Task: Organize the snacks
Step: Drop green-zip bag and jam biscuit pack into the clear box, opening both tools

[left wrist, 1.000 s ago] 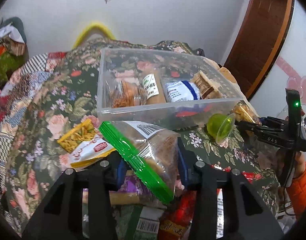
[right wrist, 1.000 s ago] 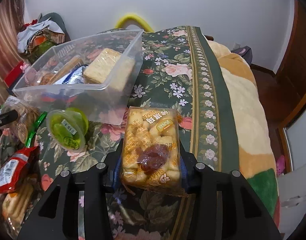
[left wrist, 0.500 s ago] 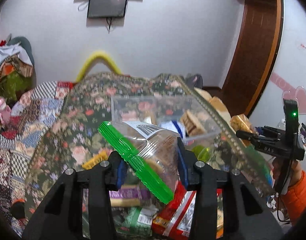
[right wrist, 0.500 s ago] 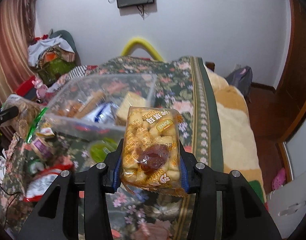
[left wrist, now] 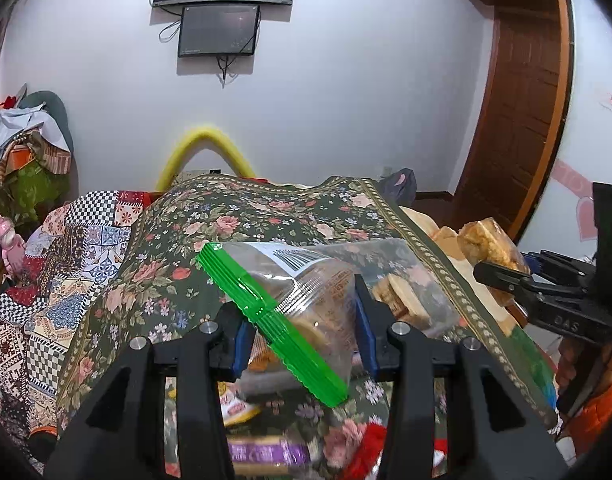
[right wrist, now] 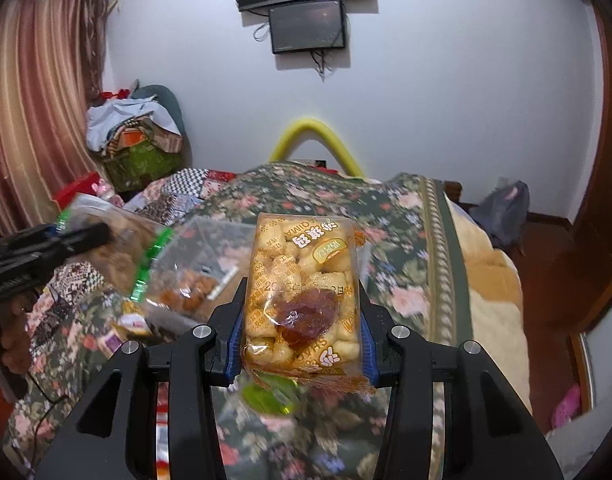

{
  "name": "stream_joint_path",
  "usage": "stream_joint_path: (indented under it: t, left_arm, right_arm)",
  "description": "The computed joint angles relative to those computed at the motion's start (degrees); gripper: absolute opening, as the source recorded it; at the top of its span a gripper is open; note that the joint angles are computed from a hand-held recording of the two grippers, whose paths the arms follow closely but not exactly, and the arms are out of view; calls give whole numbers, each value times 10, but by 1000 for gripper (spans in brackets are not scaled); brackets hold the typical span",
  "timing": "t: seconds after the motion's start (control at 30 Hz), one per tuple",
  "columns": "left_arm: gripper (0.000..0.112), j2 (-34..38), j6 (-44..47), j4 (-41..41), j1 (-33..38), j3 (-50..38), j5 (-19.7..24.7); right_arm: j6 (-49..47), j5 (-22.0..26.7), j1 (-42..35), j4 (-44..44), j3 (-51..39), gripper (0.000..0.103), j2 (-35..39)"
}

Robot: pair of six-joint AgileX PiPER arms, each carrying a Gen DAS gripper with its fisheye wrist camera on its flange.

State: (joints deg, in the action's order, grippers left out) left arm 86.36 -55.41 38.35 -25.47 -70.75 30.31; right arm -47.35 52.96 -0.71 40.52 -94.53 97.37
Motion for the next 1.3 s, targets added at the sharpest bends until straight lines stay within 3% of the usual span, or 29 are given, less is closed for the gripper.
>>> stream_joint_path:
  t: [0.3, 0.6, 0.8, 0.9, 1.0, 1.07, 1.3]
  left_arm:
    - [43, 99, 59, -79, 52, -81, -8]
    - [44, 193, 144, -179, 90, -158, 13]
    - [44, 230, 163, -188, 93, -184, 17]
    - [48, 233, 155, -185, 95, -184, 12]
    - [53, 232, 208, -252, 109, -185, 18]
    - [53, 221, 214, -266, 113, -173, 13]
    - [55, 136, 165, -203, 83, -110, 15]
  right_arm:
    - [67, -9, 54, -59, -99, 42, 95]
    - [122, 31, 96, -131, -201, 42, 183]
    - [149, 55, 110, -154, -241, 42, 221]
    - [163, 65, 115, -167, -259, 42, 237]
    - [168, 63, 114, -169, -261, 43, 240]
    - [167, 59, 110, -165, -248, 50, 228]
    - [143, 47, 98, -142, -196, 55, 168]
